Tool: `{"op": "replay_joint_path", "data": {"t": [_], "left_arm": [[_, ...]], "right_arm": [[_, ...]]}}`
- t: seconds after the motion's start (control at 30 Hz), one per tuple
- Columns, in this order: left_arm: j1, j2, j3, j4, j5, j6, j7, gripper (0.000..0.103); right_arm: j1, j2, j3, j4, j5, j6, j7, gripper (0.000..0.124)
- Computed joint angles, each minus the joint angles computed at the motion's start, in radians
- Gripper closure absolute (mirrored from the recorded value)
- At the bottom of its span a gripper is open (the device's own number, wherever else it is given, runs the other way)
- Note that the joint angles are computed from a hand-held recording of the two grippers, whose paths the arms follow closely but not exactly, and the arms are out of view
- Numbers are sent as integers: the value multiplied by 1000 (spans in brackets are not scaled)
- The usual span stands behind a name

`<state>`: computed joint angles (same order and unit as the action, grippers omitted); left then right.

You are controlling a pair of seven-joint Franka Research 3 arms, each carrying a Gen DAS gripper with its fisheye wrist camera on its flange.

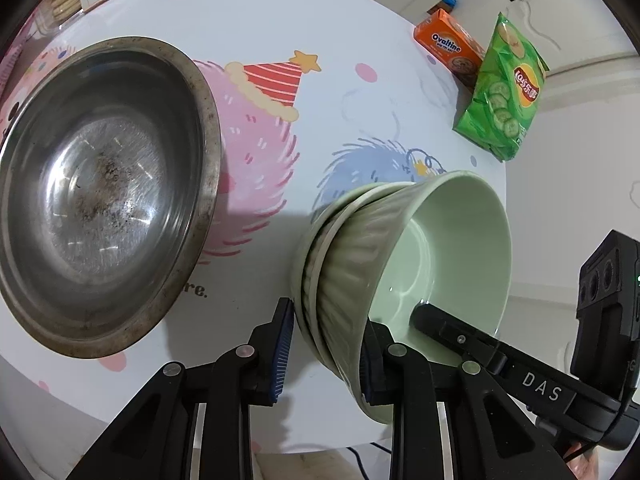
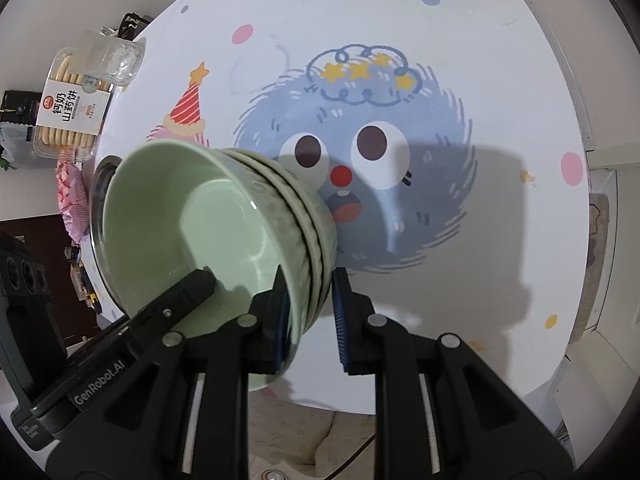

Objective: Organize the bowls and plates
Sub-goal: 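Lift and carry the bowl stack over the steel bowl with both tools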

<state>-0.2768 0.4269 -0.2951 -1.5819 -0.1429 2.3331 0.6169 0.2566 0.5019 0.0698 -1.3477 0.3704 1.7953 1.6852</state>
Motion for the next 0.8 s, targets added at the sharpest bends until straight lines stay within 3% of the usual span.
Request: {"op": "replay_joint_path", "data": {"t": [0.2,0.3,0.8], "left_arm": [[-36,17,30,59,100,-69,-30,75],[-28,21,24,66,96,-75,-21,80],[-11,22,9,57,51,-64,27,81]], "right_arm": [[-2,5,1,5,6,-5,0,101],[-3,6,1,7,8,-8,1,101],[2,-11,-3,-7,-11,25,-20,101]]}}
